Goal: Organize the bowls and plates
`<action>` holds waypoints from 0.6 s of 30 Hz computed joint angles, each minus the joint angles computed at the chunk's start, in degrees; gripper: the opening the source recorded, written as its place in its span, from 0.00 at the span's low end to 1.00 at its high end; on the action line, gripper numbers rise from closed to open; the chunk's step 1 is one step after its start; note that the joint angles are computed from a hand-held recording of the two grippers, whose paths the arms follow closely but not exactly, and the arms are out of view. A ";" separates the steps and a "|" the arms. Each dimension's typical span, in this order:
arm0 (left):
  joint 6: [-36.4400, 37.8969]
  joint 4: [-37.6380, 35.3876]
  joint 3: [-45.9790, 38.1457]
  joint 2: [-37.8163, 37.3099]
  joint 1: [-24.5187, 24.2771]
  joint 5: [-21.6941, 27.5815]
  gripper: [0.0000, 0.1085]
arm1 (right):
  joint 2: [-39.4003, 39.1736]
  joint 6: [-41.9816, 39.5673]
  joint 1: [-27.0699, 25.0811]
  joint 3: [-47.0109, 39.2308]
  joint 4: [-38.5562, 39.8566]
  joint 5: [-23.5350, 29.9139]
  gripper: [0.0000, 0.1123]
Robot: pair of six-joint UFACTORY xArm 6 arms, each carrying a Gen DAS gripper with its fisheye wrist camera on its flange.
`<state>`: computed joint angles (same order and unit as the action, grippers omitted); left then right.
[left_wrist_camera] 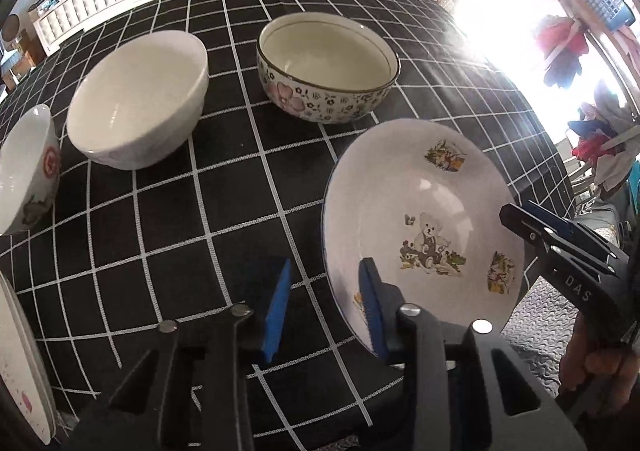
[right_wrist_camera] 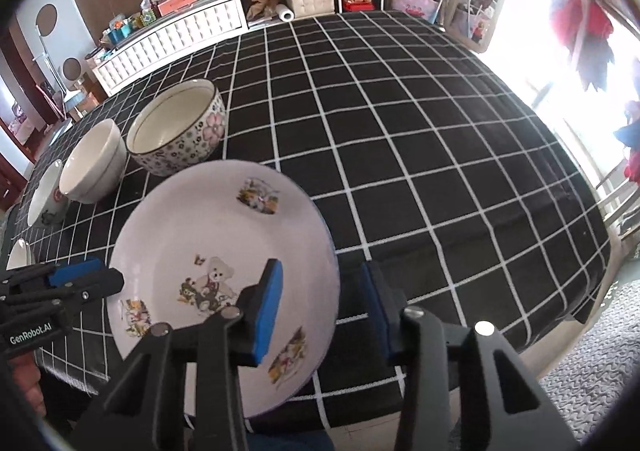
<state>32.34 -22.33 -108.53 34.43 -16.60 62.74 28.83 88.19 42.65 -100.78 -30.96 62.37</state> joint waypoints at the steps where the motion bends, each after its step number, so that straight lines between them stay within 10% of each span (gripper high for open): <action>1: 0.00 0.09 -0.01 0.12 -0.01 0.05 0.24 | -0.24 0.18 -0.01 0.64 -0.19 -0.51 0.31; 18: 1.50 0.45 0.88 0.53 -1.45 -1.15 0.11 | -0.76 -0.57 -0.40 2.30 0.77 -2.39 0.16</action>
